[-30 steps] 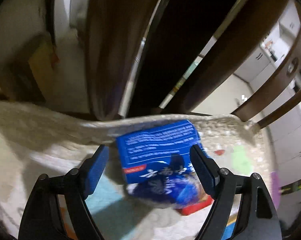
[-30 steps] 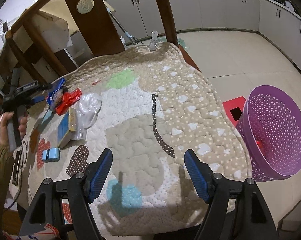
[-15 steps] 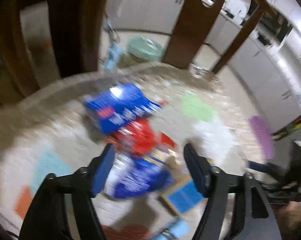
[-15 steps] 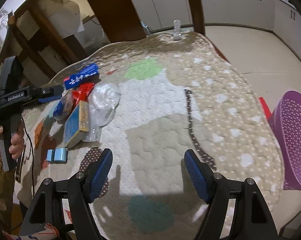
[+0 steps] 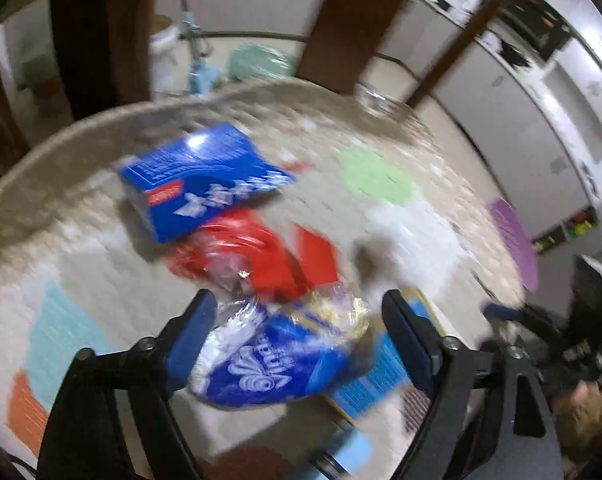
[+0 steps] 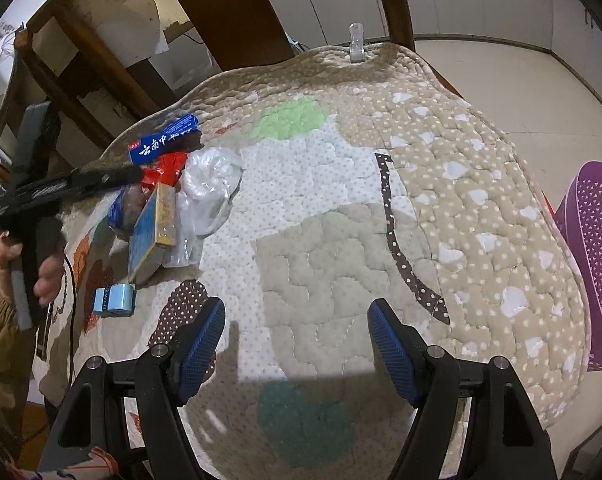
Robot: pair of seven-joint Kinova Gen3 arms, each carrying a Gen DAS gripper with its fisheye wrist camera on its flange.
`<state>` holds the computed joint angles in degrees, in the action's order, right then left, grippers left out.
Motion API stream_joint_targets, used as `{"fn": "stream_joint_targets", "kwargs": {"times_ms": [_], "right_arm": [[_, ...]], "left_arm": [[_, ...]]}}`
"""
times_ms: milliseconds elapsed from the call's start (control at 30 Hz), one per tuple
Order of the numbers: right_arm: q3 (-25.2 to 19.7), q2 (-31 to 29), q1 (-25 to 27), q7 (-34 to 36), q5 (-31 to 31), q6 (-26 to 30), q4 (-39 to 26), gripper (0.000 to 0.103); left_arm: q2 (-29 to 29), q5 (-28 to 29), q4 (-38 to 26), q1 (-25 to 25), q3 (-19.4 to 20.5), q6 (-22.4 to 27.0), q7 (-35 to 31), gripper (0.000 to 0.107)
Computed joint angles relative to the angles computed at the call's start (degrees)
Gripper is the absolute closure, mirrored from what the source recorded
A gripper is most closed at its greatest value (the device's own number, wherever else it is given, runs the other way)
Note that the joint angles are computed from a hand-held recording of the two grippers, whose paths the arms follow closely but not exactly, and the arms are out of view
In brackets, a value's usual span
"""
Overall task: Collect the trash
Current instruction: 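Move both grippers back over the remaining trash on the mattress, then grasp the blue Vinda bag with the left gripper while the right grasps the light blue box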
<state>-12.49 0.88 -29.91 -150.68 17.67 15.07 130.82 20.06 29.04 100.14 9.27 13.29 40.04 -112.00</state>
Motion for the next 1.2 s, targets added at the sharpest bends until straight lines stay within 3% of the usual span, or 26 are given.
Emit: {"fn": "stream_joint_targets", "kwargs": {"times_ms": [100, 200, 467, 567, 600, 667, 833, 933, 1000, 1100, 1200], "right_arm": [[-0.2, -0.2, -0.2, -0.7, 0.1, -0.6, 0.0, 0.024], [-0.7, -0.2, -0.5, 0.1, -0.7, -0.8, -0.1, 0.024], [-1.3, 0.1, -2.7, 0.7, -1.5, -0.4, -0.9, 0.023], [-1.7, -0.2, -3.4, -1.0, 0.2, 0.2, -1.2, 0.023], [-1.9, -0.2, -3.5, -1.3, 0.3, 0.5, -1.3, 0.023], [-2.2, -0.5, -3.8, -1.9, 0.7, 1.1, -1.6, 0.023], [-2.8, -0.9, -3.2, 5.4, -4.2, 2.3, -2.8, 0.023], [-3.4, -0.1, -3.7, 12.4, -9.7, 0.4, -3.6, 0.023], [-6.9, 1.1, -1.5, 17.0, -12.6, -0.5, -4.8, 0.023], [-7.9, 4.0, -3.0, 23.7, -15.4, -1.8, -8.0, 0.023], [-2.4, 7.5, -10.6, 25.5, -12.1, -0.9, -12.7, 0.024]], "left_arm": [[-2.2, 2.5, 3.5, -1.0, 1.9, 0.2, -3.9, 0.027], [-3.7, 1.0, 5.6, -1.7, 4.6, -0.9, -2.1, 0.027], [-5.9, -17.4, 5.9, 18.5, -9.4, -7.6, 11.5, 0.026], [-3.3, -21.6, 3.4, 20.8, -9.5, -6.5, 13.9, 0.026], [-2.7, -21.2, 3.0, 19.5, -7.8, -5.9, 13.5, 0.028], [-3.5, -21.2, 3.9, 16.5, -4.6, -5.8, 15.3, 0.065], [-9.1, -12.6, 8.6, 6.5, -0.7, -6.4, 14.5, 0.068], [-15.1, -8.9, 12.8, 4.3, -2.8, -6.5, 14.9, 0.068], [-18.7, -9.2, 15.3, 2.9, -3.0, -6.6, 17.2, 0.068], [-24.0, -13.9, 19.3, -3.6, 3.4, -7.2, 24.2, 0.067], [-28.6, -18.6, 22.6, -11.5, 11.3, -6.9, 31.2, 0.067]]}}
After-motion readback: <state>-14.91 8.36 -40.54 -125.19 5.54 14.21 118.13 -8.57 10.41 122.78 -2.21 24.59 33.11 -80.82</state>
